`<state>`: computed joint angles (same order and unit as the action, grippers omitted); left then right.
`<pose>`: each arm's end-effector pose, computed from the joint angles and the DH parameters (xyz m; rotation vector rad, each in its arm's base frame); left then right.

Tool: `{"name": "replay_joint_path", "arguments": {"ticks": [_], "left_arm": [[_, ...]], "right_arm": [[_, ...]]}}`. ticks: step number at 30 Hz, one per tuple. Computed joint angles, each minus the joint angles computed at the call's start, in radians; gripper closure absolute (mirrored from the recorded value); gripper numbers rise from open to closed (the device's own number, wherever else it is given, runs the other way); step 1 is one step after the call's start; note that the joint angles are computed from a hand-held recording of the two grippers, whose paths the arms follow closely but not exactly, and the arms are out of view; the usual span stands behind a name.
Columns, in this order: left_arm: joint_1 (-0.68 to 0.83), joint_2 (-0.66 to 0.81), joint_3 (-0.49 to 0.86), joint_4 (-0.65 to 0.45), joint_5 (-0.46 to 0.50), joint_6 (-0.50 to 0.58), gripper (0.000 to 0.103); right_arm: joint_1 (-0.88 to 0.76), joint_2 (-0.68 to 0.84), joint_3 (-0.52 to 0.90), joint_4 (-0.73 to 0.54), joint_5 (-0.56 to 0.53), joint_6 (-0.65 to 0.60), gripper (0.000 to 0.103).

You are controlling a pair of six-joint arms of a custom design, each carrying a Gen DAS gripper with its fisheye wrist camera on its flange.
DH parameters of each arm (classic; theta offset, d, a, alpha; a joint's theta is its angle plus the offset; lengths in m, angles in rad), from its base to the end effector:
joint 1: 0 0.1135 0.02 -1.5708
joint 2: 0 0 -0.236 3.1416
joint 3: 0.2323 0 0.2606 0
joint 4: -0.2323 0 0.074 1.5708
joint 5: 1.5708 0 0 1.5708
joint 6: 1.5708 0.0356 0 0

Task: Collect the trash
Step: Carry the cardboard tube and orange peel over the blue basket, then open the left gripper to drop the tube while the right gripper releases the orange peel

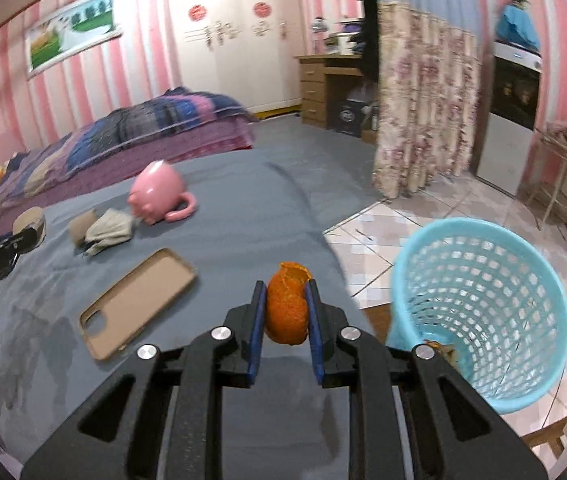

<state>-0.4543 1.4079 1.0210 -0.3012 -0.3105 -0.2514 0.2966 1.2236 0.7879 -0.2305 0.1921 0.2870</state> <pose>0.2946 -0.1318 0.2377 0.0614 2.2196 -0.0363 0.2703 0.0755 0.2154 0.0934 2.2227 0.1056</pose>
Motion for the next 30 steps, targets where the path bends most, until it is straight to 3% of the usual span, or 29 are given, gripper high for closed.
{"name": "replay_joint_path", "arguments": {"ticks": [14, 21, 30], "left_arm": [[-0.306, 0.406, 0.418, -0.008, -0.029, -0.047, 0.048], [-0.404, 0.592, 0.647, -0.051, -0.02, -0.057, 0.048], [-0.509, 0.896, 1.084, -0.191, 0.007, -0.02, 0.048]], "right_arm": [[-0.397, -0.087, -0.077, 0.028, -0.177, -0.06, 0.083], [-0.519, -0.084, -0.084, 0.043, -0.213, -0.113, 0.083], [-0.722, -0.089, -0.099, 0.069, -0.313, -0.116, 0.083]]}}
